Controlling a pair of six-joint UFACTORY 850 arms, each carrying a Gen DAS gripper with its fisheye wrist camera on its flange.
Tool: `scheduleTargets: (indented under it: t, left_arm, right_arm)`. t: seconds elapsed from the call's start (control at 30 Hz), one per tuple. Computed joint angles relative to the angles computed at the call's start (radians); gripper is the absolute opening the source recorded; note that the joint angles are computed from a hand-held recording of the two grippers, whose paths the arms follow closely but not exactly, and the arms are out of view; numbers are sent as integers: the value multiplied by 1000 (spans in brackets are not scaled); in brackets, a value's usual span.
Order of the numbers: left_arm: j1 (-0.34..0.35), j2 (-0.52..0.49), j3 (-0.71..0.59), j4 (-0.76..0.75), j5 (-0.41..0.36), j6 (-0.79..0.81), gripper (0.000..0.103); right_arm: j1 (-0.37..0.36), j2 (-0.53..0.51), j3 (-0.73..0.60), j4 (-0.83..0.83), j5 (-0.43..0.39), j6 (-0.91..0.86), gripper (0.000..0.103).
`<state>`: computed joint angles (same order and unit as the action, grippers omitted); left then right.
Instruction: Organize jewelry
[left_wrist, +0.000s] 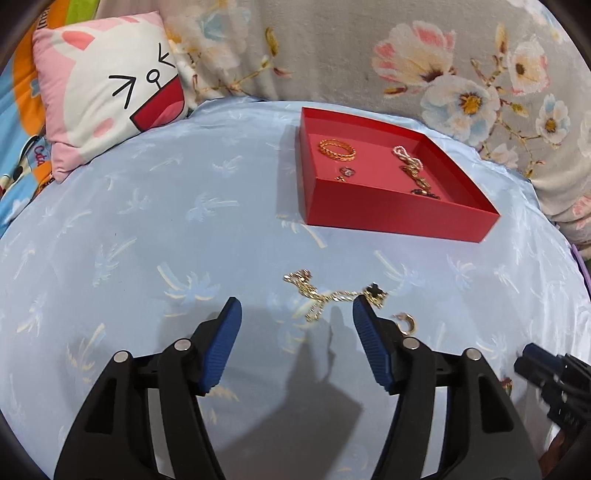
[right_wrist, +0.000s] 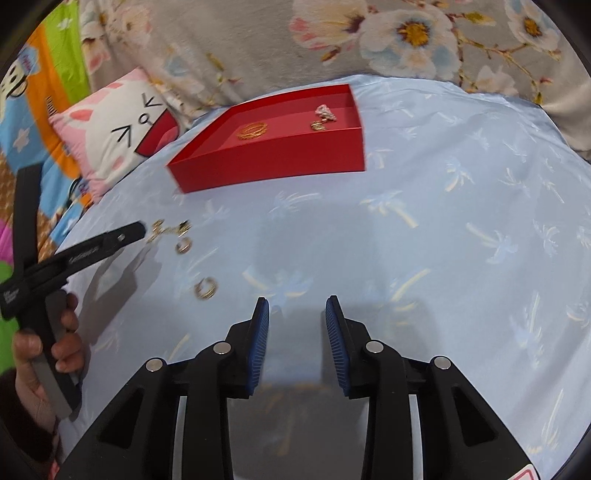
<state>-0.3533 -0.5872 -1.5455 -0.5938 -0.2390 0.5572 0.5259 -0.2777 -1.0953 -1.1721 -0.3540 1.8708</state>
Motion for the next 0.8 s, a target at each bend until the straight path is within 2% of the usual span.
scheduleTargets:
  t: [0.2, 0.6, 0.67, 0.77, 0.8]
  left_arm:
    - [-5, 14, 19, -12, -6, 14, 61]
    - [-2, 10, 17, -23, -26, 17, 61]
    - [-1, 7, 13, -24, -30, 20, 61]
    - [-2, 3, 7, -15, -36, 13, 61]
    - [-2, 2, 5, -11, -39, 10, 61]
  right_arm:
    - [40, -19, -25, 36, -2, -75, 33]
    - [29, -35, -44, 107, 12, -138, 32]
    - [27, -40, -51, 120, 11, -155, 30]
    - [25, -46, -57, 135, 6, -167, 19]
    - [23, -45, -55, 131, 11, -160, 19]
